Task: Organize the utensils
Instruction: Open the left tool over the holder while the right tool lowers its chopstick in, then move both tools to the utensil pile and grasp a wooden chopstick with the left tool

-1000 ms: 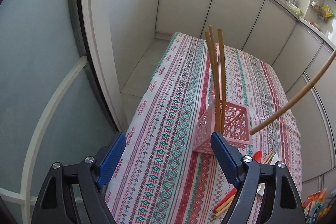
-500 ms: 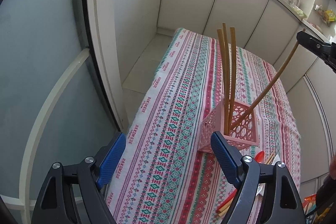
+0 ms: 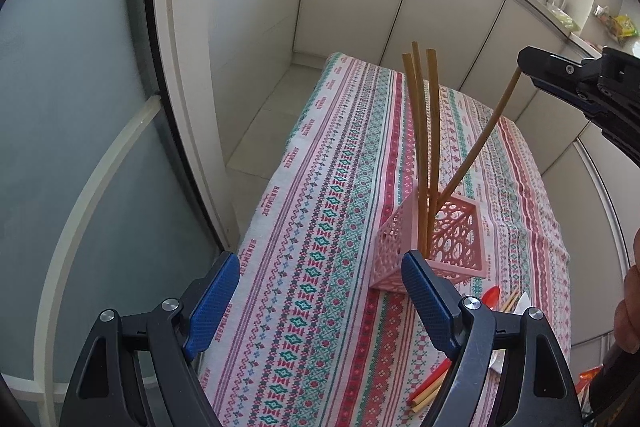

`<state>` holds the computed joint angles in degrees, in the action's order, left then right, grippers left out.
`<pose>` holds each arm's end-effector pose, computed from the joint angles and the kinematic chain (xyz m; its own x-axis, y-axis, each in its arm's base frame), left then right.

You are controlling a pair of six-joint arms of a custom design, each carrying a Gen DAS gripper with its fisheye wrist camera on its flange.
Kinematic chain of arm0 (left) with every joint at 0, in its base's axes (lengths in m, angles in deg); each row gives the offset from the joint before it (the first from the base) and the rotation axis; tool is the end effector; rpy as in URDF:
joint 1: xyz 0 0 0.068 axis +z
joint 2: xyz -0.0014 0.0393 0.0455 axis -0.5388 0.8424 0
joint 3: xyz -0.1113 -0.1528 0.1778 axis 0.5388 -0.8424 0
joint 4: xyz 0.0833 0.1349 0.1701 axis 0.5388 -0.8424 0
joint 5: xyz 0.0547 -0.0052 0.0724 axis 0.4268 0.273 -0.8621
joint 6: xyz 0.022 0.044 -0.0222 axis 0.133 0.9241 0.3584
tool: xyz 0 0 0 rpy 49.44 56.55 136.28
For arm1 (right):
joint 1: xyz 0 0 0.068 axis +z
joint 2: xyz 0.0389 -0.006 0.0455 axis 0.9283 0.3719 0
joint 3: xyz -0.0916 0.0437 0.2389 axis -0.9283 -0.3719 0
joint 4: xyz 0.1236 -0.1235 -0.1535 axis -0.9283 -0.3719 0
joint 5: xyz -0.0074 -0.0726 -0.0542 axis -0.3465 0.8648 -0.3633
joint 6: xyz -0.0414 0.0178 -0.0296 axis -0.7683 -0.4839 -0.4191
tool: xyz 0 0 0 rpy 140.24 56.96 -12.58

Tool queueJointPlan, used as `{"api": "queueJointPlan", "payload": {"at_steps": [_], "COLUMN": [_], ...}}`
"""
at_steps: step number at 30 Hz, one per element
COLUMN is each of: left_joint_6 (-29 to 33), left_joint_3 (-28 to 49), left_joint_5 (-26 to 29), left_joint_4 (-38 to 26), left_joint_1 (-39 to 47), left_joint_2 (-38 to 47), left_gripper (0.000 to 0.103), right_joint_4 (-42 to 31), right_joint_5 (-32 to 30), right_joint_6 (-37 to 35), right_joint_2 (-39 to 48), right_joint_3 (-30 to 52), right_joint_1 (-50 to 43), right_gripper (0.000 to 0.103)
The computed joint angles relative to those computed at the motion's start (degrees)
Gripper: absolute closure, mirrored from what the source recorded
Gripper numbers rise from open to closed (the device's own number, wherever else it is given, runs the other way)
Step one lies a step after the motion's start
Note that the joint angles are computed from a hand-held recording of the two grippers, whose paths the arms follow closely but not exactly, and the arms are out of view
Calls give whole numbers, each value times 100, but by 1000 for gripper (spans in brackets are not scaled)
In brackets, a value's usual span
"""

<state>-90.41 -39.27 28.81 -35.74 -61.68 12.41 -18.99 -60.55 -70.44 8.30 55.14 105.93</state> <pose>0.1510 -0.0725 0.2276 -0.7715 -0.2949 -0.5638 -0.2313 0.9555 -0.1833 0.2267 0.1734 0.3012 -0.6758 -0.1214 -0.7270 -0.3885 0.8969 0.2113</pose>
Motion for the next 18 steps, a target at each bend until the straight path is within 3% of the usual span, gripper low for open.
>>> {"api": "queueJointPlan", "payload": {"at_steps": [3,10,14,18], "left_joint_6": [4,-178,-323,-478], "left_joint_3": [37,190,321,454], "left_joint_5": [15,-151,-308,-431], "left_joint_4": [-10,-31,-80,-142], "left_joint_1": [-34,-446,-894,-1346], "left_joint_2": [24,158,300,476], "left_gripper": [19,19,19,19], "right_joint_4": [-92,-948,-1574,-2134], "right_joint_5": [-129,-274,-317,-727], "right_joint_6": [41,-15,-202,-407], "right_joint_2": [-305,-1206,-1808,-2406], "right_joint_3": [-58,-51,-266,-573], "right_joint_1": [-140,-443,-785,-1465], "right_gripper": [70,61,50,43]}}
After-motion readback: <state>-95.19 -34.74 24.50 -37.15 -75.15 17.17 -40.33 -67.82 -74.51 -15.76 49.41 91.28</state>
